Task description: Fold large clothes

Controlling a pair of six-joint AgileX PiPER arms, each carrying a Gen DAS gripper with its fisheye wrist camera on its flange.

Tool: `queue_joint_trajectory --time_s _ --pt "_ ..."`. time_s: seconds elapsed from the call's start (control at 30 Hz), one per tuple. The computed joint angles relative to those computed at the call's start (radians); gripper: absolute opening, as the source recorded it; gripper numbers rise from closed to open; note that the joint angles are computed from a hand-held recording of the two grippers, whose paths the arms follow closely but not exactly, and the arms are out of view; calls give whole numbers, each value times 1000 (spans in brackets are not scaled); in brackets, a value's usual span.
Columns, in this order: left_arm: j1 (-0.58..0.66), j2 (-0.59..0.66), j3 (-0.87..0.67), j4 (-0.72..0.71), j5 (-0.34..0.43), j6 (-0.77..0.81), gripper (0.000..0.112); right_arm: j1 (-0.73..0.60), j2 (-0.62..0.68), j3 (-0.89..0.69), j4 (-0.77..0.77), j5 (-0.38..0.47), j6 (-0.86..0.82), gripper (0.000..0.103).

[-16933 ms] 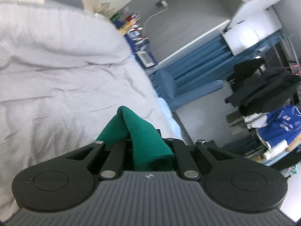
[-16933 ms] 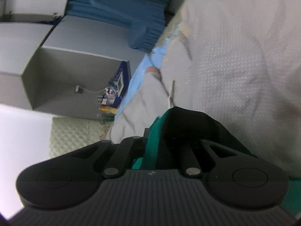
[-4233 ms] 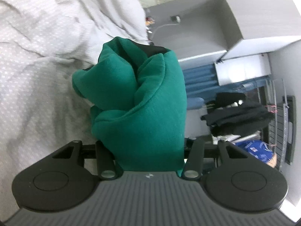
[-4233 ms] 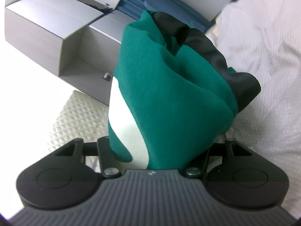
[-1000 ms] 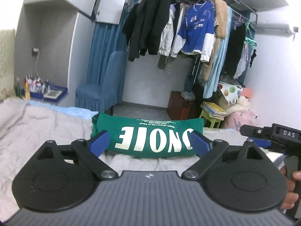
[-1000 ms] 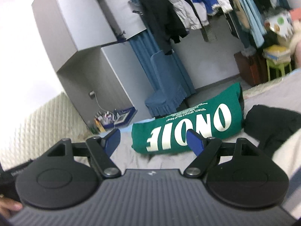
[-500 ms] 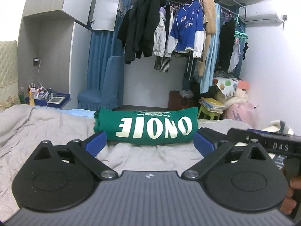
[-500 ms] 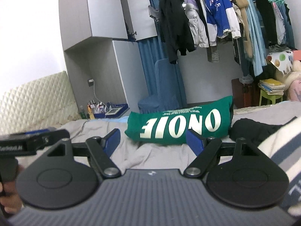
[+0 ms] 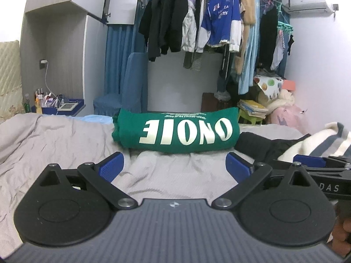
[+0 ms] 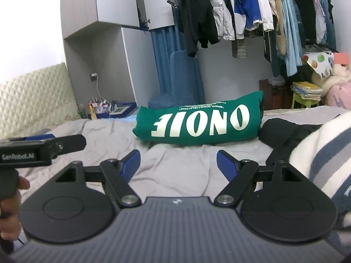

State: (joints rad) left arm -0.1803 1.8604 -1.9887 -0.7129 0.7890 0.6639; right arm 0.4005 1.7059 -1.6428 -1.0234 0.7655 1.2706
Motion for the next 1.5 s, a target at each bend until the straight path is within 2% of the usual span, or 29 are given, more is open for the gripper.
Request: queue_joint_trajectory --time_s 0.33,0.67,0.7,0.73,0.87,0.97,1.2,1.33,1.5 --pt "-16 51 -46 73 -18 -50 101 5 41 -36 6 39 -20 79" --pt "-19 44 -31 69 -39 -42 101 5 37 -40 3 56 -22 83" --pt "-21 45 -34 74 -41 -47 101 5 35 -38 3 58 -23 88" --pt "-21 42 -32 77 -43 -49 101 5 35 -39 5 61 -25 102" --pt "-24 32 -20 75 -54 -45 101 11 35 -32 -30 81 -9 103" --pt "-23 25 -8 68 -62 -35 101 2 26 -20 -21 60 -2 103" --pt "-25 16 4 82 -75 -51 101 6 36 -34 -12 70 -24 103" --pt "-21 31 -27 93 -51 -78 102 10 38 -38 -11 77 -18 103" --pt "-25 20 -12 97 -58 -78 102 13 37 -36 -7 78 -21 103"
